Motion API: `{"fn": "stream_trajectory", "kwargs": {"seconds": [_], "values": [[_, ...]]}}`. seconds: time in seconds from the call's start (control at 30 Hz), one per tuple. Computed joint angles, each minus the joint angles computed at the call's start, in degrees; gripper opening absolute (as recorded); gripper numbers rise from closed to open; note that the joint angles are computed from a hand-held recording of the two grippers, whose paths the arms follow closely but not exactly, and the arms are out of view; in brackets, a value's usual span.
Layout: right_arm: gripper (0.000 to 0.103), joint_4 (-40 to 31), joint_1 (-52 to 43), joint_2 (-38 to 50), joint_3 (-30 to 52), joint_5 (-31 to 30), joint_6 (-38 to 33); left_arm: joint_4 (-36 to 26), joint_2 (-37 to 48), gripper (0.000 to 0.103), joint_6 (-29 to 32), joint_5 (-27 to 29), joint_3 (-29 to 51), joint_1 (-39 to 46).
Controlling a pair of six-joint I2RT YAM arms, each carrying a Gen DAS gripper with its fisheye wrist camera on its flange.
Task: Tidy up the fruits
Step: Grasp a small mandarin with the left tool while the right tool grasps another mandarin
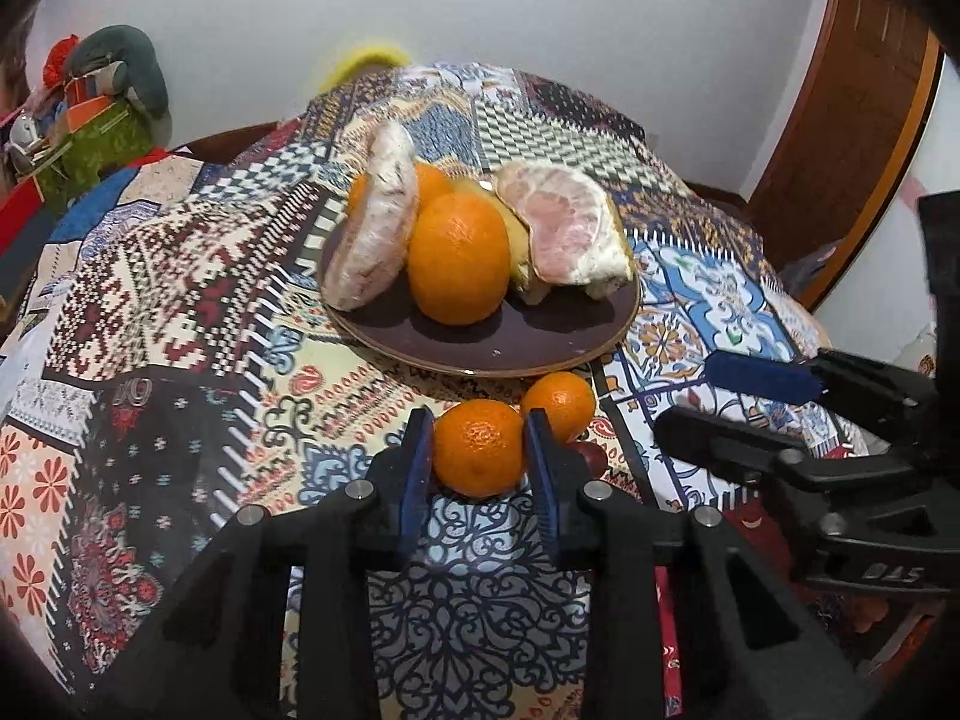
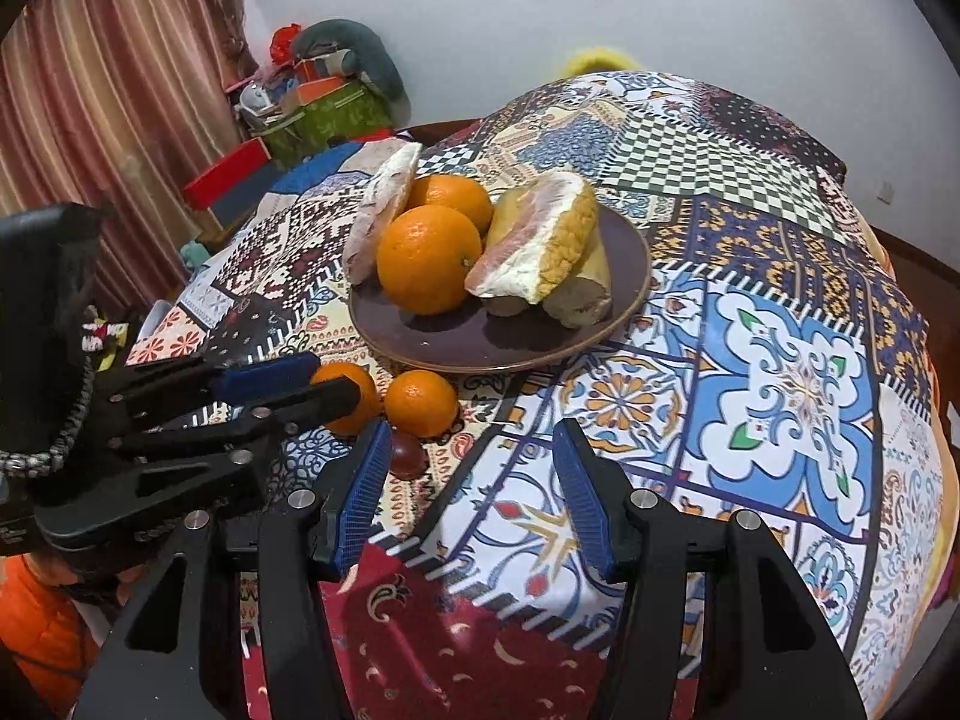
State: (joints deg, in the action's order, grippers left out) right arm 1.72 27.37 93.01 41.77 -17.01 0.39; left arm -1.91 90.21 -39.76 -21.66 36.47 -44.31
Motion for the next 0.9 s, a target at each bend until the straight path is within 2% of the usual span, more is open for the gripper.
{"fn": "stream_trajectory", "kwargs": {"seconds": [0.3,0.37,0.57,0.9], "values": [[0.052,-0.7,2.7,5.3,4.3,0.6,-0.4,-3.2,-9.9,0.031,-0.3,-3.7,-4.2,0.0],[0.047,-1.1,3.3,6.5,5.3,0.7,-0.4,-3.5,-10.7,0.031,-0.4,-3.9,-4.7,0.3],[0.034,-3.1,4.9,10.1,8.7,1.2,-0.3,-2.5,-11.6,0.031,-0.8,-3.6,-6.4,1.5],[0.031,-2.3,4.2,8.1,7.3,0.6,0.0,-2.0,-11.5,0.031,-0.2,-3.4,-6.2,1.8]]}}
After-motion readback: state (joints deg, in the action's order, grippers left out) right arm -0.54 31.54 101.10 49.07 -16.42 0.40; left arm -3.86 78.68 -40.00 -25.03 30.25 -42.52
